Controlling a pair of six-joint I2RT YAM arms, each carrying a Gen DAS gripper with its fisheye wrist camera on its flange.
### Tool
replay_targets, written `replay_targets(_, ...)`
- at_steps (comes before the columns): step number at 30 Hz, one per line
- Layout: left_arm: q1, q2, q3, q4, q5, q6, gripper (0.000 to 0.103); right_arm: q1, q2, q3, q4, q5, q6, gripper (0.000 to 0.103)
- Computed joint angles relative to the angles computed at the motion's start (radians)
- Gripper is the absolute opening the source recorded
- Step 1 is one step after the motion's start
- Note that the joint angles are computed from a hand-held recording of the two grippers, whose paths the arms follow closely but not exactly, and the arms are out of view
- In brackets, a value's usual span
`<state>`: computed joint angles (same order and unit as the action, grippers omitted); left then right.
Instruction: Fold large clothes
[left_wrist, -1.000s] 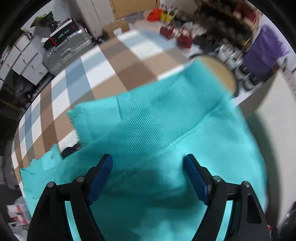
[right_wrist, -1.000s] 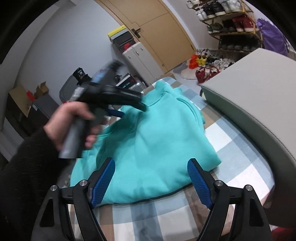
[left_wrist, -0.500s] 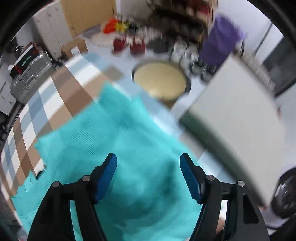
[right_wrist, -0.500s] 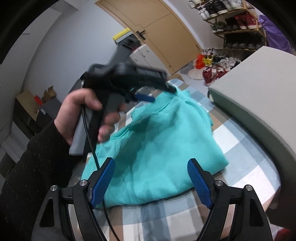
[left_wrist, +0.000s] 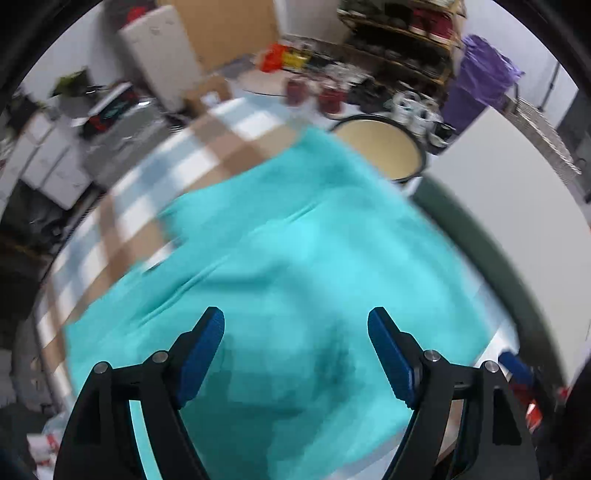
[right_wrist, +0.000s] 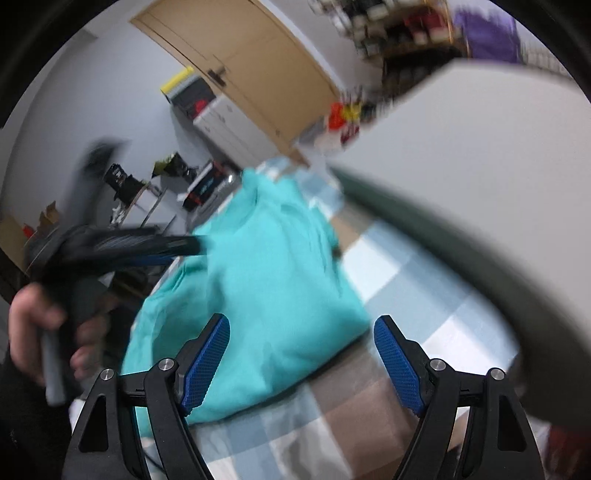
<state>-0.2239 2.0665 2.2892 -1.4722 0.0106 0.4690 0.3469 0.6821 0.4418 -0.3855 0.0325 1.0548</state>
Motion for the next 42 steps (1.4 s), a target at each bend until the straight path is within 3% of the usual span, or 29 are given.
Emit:
replay_targets(5, 0.235, -0.109, -0.223, 0.072, 0.077, 0.034, 0.077, -0.094, 0.100, -0.122, 0.299, -0.372, 0.088, 0.082)
replay_targets(10, 0.433, -0.165, -0.478, 0.210, 0.158, 0.069, 0.077, -0.121, 0.228, -0.153, 0.464, -0.448, 0.152, 0.082)
replay_targets(15, 0.511, -0.169, -0.633, 0.380, 0.243, 0.093, 0.081, -0.080, 0.232, -0.130, 0.411, -0.368, 0.157, 0.082)
replay_targets(20, 0.461, -0.230, -0.786, 0.572, 0.207, 0.019, 0.085, -0.053, 0.225, -0.085, 0.324, -0.289, 0.083, 0.082)
replay_targets(24, 0.506, -0.171, -0.615, 0.388, 0.290, -0.020, 0.085, -0.099, 0.208, -0.143, 0.392, -0.327, 0.132, 0.082)
replay_targets(27, 0.526, -0.195, -0.609, 0.388, 0.380, -0.043, 0.086, -0.116, 0.196, -0.165, 0.418, -0.325, 0.166, 0.082)
replay_targets(31, 0.490, -0.157, -0.642, 0.426, 0.319, -0.037, 0.086, -0.057, 0.291, -0.115, 0.456, -0.258, 0.168, 0.084)
replay_targets(33, 0.479, -0.160, -0.663, 0.476, 0.297, -0.034, 0.089, -0.013, 0.368, -0.037, 0.412, -0.196, 0.135, 0.084)
replay_targets(36, 0.480, -0.125, -0.584, 0.390, 0.253, -0.073, 0.089, -0.007, 0.456, 0.042, 0.385, -0.169, 0.094, 0.090)
replay_targets(39, 0.460, -0.111, -0.556, 0.370, 0.219, -0.095, 0.089, -0.025, 0.541, 0.079, 0.454, -0.140, 0.112, 0.096)
replay_targets(40, 0.454, -0.103, -0.546, 0.370, 0.222, -0.102, 0.089, -0.025, 0.554, 0.089, 0.456, -0.129, 0.112, 0.096)
replay_targets(42, 0.449, -0.101, -0.547, 0.380, 0.226, -0.103, 0.090, -0.011, 0.571, 0.107, 0.437, -0.077, 0.100, 0.081)
